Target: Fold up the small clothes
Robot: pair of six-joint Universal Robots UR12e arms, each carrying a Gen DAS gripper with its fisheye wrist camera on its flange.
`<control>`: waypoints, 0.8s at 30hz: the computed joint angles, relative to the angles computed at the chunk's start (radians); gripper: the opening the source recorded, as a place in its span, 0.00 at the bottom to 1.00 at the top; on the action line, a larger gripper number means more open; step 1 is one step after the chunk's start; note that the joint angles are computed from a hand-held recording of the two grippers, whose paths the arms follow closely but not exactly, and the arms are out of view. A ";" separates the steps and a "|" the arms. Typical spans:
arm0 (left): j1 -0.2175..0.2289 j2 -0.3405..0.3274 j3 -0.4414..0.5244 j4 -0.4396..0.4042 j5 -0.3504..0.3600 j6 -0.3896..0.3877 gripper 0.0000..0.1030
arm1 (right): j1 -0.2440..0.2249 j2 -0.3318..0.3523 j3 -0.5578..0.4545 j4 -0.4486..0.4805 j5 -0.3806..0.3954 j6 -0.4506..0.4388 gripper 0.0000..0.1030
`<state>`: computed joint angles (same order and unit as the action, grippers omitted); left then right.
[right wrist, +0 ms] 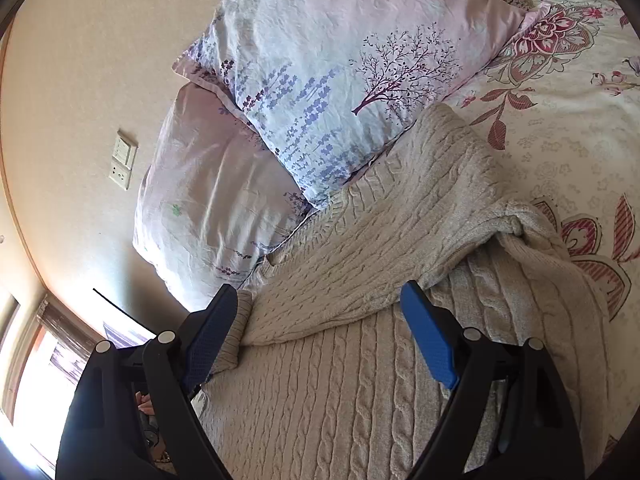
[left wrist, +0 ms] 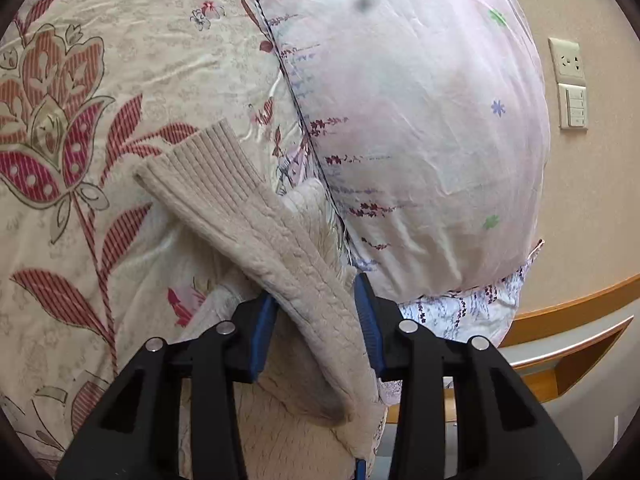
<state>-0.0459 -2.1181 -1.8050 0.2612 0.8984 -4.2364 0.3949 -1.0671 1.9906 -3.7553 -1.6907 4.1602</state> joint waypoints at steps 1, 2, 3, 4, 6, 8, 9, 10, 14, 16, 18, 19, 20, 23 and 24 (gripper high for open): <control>-0.001 -0.003 0.006 0.003 -0.002 -0.001 0.21 | 0.000 0.001 0.001 -0.005 0.001 0.002 0.83; -0.003 -0.006 0.012 0.003 -0.007 0.002 0.10 | 0.000 0.002 0.002 -0.011 0.001 0.004 0.83; -0.007 -0.010 0.021 0.009 -0.015 0.006 0.08 | -0.001 0.003 0.003 -0.017 0.002 0.006 0.83; -0.014 -0.013 0.031 0.017 -0.020 0.012 0.08 | -0.001 0.004 0.003 -0.022 0.003 0.008 0.83; -0.034 -0.021 0.062 0.035 -0.039 0.044 0.09 | -0.001 0.006 0.004 -0.031 0.004 0.011 0.83; -0.060 -0.028 0.095 0.047 -0.068 0.098 0.08 | -0.001 0.007 0.005 -0.040 0.006 0.013 0.83; -0.078 -0.034 0.116 0.047 -0.086 0.129 0.08 | -0.002 0.008 0.005 -0.045 0.006 0.016 0.83; -0.093 -0.039 0.136 0.041 -0.113 0.168 0.08 | -0.002 0.010 0.006 -0.053 0.006 0.019 0.83; -0.167 -0.051 0.204 -0.114 -0.212 0.413 0.08 | -0.002 0.015 0.010 -0.086 0.001 0.035 0.83; -0.207 -0.046 0.229 -0.292 -0.211 0.588 0.09 | -0.001 0.015 0.012 -0.094 -0.007 0.038 0.83; -0.242 -0.044 0.250 -0.470 -0.188 0.753 0.15 | 0.000 0.015 0.013 -0.099 -0.011 0.039 0.83; -0.256 -0.045 0.264 -0.559 -0.178 0.831 0.24 | 0.001 0.015 0.014 -0.101 -0.015 0.040 0.83; -0.266 -0.043 0.271 -0.627 -0.169 0.892 0.34 | 0.001 0.015 0.015 -0.104 -0.018 0.040 0.83; -0.264 -0.026 0.253 -0.713 -0.193 0.998 0.49 | -0.001 0.015 0.021 -0.118 -0.015 0.049 0.82; -0.258 -0.008 0.237 -0.726 -0.178 1.038 0.52 | -0.002 0.009 0.024 -0.106 -0.008 0.057 0.79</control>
<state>-0.3039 -2.1259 -1.5678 -0.4650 0.7201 -3.1982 0.3924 -1.0579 2.0149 -3.8610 -1.6987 4.2167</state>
